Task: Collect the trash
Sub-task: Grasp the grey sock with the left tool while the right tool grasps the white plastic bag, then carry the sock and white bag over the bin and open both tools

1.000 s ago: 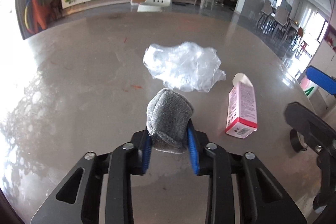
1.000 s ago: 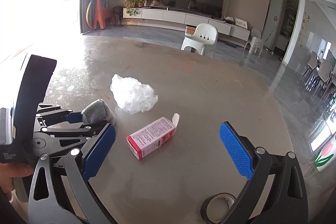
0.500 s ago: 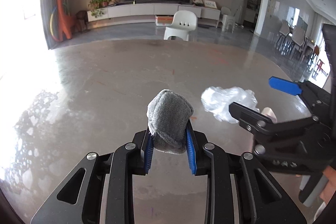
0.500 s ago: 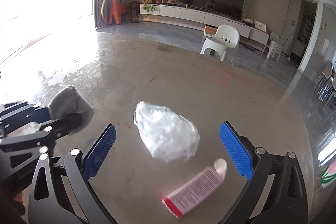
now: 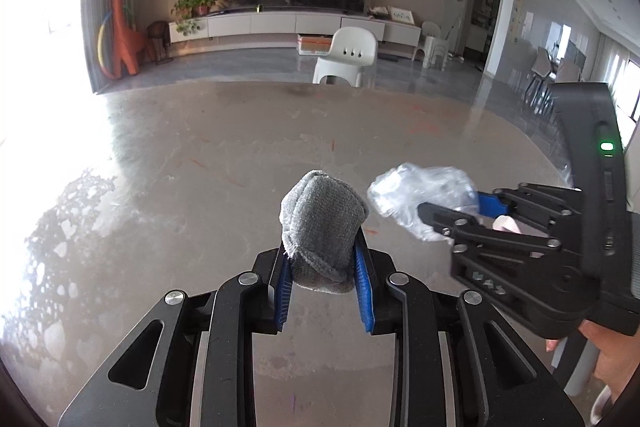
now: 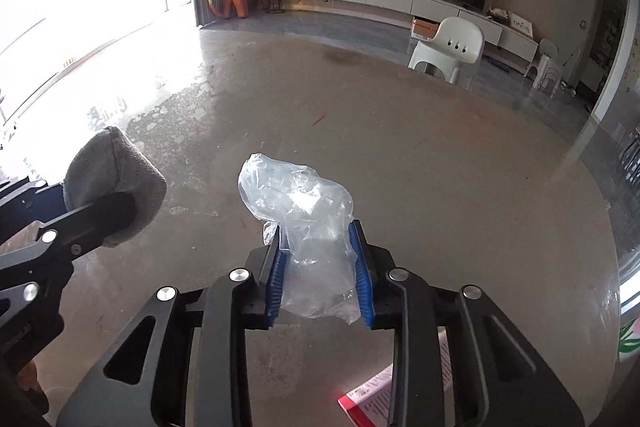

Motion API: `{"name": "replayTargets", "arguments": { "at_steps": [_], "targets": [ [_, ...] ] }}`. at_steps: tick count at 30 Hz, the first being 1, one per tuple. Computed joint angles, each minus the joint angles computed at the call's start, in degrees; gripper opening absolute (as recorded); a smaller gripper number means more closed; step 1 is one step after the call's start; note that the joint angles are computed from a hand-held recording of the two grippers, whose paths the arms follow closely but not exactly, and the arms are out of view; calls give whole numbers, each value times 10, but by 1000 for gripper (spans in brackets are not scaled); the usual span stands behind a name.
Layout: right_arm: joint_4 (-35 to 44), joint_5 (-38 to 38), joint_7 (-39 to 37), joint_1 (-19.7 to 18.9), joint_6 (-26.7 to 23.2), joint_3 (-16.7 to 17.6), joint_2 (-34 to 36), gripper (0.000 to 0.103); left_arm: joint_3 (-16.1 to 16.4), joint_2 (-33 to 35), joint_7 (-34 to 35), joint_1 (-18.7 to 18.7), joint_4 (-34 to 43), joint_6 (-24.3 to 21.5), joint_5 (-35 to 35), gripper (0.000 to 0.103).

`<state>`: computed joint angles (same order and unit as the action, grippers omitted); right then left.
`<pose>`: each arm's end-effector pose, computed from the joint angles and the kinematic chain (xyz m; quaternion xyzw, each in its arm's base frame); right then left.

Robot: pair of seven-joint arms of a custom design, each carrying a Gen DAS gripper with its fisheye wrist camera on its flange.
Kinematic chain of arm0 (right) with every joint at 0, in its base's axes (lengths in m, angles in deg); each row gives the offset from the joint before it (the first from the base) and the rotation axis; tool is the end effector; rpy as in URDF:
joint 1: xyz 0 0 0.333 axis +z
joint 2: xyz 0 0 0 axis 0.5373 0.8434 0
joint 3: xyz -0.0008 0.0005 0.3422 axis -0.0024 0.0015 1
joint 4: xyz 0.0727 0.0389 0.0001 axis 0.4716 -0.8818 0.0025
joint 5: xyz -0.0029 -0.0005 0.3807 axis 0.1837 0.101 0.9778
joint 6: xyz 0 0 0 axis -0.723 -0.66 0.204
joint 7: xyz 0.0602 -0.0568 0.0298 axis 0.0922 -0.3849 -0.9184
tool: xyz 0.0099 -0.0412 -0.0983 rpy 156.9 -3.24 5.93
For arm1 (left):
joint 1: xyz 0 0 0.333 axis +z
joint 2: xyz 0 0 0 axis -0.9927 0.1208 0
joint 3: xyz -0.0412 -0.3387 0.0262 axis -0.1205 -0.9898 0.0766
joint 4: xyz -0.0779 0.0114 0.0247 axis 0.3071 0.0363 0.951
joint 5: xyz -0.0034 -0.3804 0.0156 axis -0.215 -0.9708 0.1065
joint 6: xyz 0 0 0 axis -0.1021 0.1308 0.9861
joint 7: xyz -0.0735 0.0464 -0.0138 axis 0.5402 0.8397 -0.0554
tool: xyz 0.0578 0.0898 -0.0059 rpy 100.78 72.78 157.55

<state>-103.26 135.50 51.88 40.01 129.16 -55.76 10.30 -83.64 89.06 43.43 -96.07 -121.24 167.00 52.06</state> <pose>0.6018 0.1050 0.4388 -0.8749 0.2913 -0.1576 0.3532 0.4931 -0.2352 0.4051 -0.7660 0.4860 -0.2589 0.3316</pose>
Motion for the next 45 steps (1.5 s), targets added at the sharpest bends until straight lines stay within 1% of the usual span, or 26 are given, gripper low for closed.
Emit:
{"name": "replayTargets", "arguments": {
  "at_steps": [2, 4, 7, 11, 14, 19, 24, 28, 31, 35, 36, 39, 41, 43, 45],
  "targets": [
    [-20, 32, -27, -11, -12, -3, -31, 31, -5, -12, -2, -5, -6, -4, -2, 26],
    [-44, 57, -52, -18, -30, -17, -70, 31, -11, -22, 0, -9, -7, -6, -7, 26],
    [-84, 80, -82, -25, -57, -48, -129, 31, -24, -35, 17, -19, -6, -4, -19, 26],
    [-122, 79, -99, -39, -90, -92, -186, 31, -42, -42, 14, -39, 3, -6, -22, 26],
    [-144, 73, -105, -56, -102, -124, -221, 31, -58, -29, 23, -61, 30, -10, -28, 26],
    [-152, 67, -106, -91, -118, -167, -239, 31, -67, 16, 56, -102, 97, -14, -29, 26],
    [-147, 71, -126, -132, -132, -204, -236, 31, -60, 82, 91, -153, 182, -11, -31, 26],
    [-135, 89, -145, -168, -143, -223, -209, 31, -53, 150, 151, -200, 268, -13, -51, 26],
    [-119, 98, -146, -197, -153, -228, -185, 31, -45, 199, 194, -230, 330, -10, -70, 26],
    [-104, 110, -153, -232, -152, -229, -157, 31, -36, 258, 254, -257, 404, 3, -110, 26],
    [-102, 109, -151, -238, -151, -226, -155, 31, -37, 283, 284, -261, 435, 6, -127, 26],
    [-102, 117, -162, -263, -145, -229, -144, 31, -32, 324, 329, -283, 485, 10, -157, 26],
    [-90, 123, -162, -280, -145, -232, -128, 31, -32, 359, 374, -294, 534, 7, -183, 26],
    [-77, 124, -155, -296, -147, -232, -110, 31, -30, 382, 404, -309, 569, 3, -207, 26],
    [-68, 126, -154, -310, -147, -230, -97, 31, -37, 418, 454, -316, 619, -1, -241, 26]
  ]
}}
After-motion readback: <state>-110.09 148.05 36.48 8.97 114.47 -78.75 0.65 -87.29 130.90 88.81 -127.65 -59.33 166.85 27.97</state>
